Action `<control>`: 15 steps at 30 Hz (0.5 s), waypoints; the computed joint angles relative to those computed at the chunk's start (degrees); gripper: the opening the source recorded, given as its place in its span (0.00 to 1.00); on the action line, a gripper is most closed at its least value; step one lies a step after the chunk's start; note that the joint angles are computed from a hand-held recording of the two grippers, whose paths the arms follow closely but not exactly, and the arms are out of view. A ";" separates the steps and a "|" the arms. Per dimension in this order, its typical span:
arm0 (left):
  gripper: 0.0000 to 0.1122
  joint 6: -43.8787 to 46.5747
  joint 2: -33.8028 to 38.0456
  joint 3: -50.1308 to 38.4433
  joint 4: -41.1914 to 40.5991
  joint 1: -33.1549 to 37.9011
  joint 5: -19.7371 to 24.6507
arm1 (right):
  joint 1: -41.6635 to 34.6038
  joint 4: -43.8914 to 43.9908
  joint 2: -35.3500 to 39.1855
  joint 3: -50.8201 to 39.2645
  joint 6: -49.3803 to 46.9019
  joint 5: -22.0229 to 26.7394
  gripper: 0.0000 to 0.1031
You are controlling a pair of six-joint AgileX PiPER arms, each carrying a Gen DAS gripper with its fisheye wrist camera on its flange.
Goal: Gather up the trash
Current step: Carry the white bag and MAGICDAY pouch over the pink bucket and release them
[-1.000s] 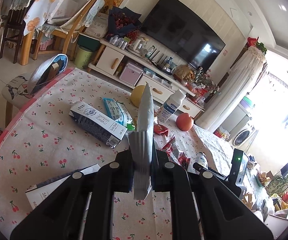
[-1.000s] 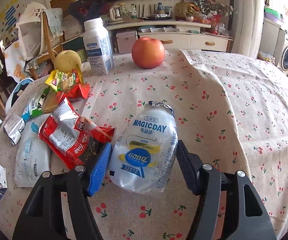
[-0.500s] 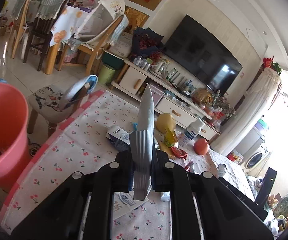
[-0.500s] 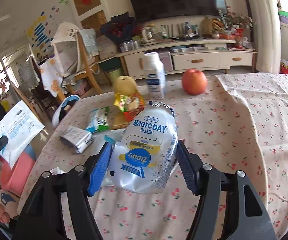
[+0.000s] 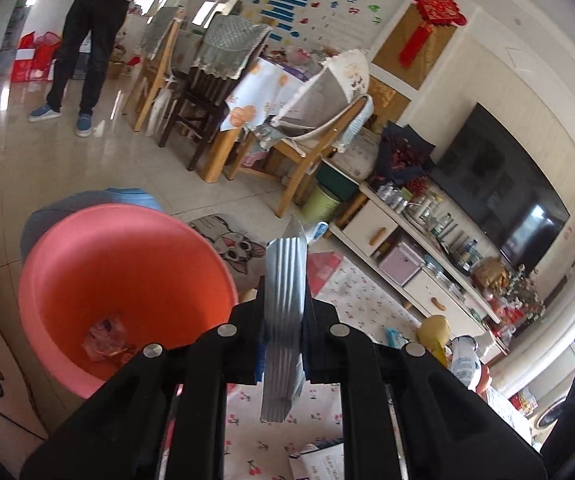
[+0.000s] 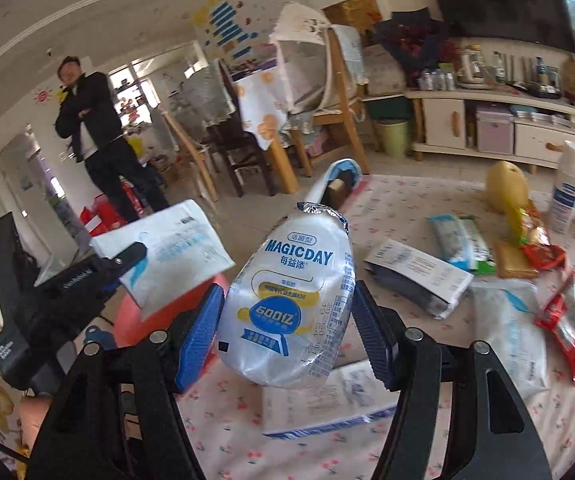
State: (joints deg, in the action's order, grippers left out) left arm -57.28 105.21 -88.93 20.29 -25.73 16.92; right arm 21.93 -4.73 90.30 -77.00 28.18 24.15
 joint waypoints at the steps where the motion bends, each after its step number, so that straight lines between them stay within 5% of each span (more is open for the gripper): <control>1: 0.13 0.68 0.21 -0.20 -1.52 0.93 0.76 | 1.06 1.04 2.70 -3.80 -1.35 1.23 0.64; 9: 0.15 9.23 1.76 -0.53 -15.57 7.28 3.11 | 5.12 11.65 24.35 -34.77 -11.23 12.39 0.64; 15: 0.17 11.54 2.76 -0.36 -20.24 9.64 3.33 | 4.89 16.68 35.15 -49.35 -12.41 18.06 0.64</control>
